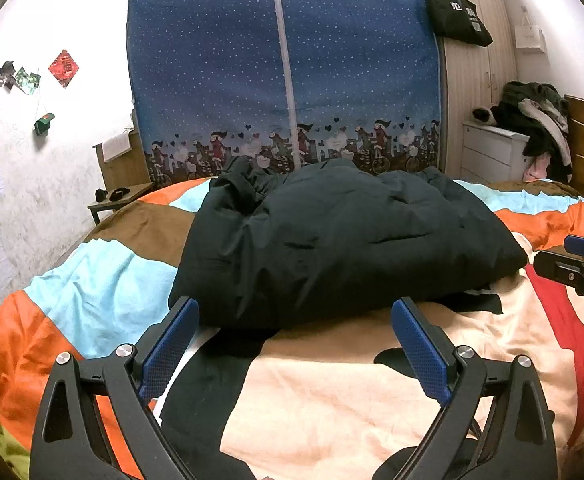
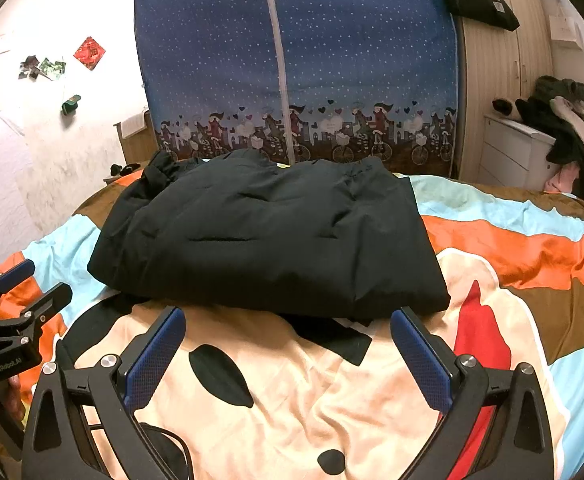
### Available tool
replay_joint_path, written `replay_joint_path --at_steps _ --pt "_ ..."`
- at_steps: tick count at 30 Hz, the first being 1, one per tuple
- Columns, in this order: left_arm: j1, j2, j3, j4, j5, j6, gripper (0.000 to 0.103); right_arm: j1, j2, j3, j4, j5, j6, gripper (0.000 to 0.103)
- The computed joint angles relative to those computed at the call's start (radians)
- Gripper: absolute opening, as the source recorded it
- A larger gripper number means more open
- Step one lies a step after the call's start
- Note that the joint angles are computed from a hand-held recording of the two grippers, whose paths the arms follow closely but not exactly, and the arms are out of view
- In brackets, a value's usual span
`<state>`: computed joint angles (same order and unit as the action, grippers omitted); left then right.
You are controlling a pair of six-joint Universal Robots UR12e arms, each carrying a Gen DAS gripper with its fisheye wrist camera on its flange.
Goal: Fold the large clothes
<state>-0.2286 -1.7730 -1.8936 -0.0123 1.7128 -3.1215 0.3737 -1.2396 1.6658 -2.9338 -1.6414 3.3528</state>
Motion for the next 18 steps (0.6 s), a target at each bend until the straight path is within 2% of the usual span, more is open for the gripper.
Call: replay_joint_path --at_steps 18 --pt "0.006 0.005 -0.007 0.01 -0.021 0.022 0.094 0.003 -0.001 0.003 0.003 0.0 0.006 0.103"
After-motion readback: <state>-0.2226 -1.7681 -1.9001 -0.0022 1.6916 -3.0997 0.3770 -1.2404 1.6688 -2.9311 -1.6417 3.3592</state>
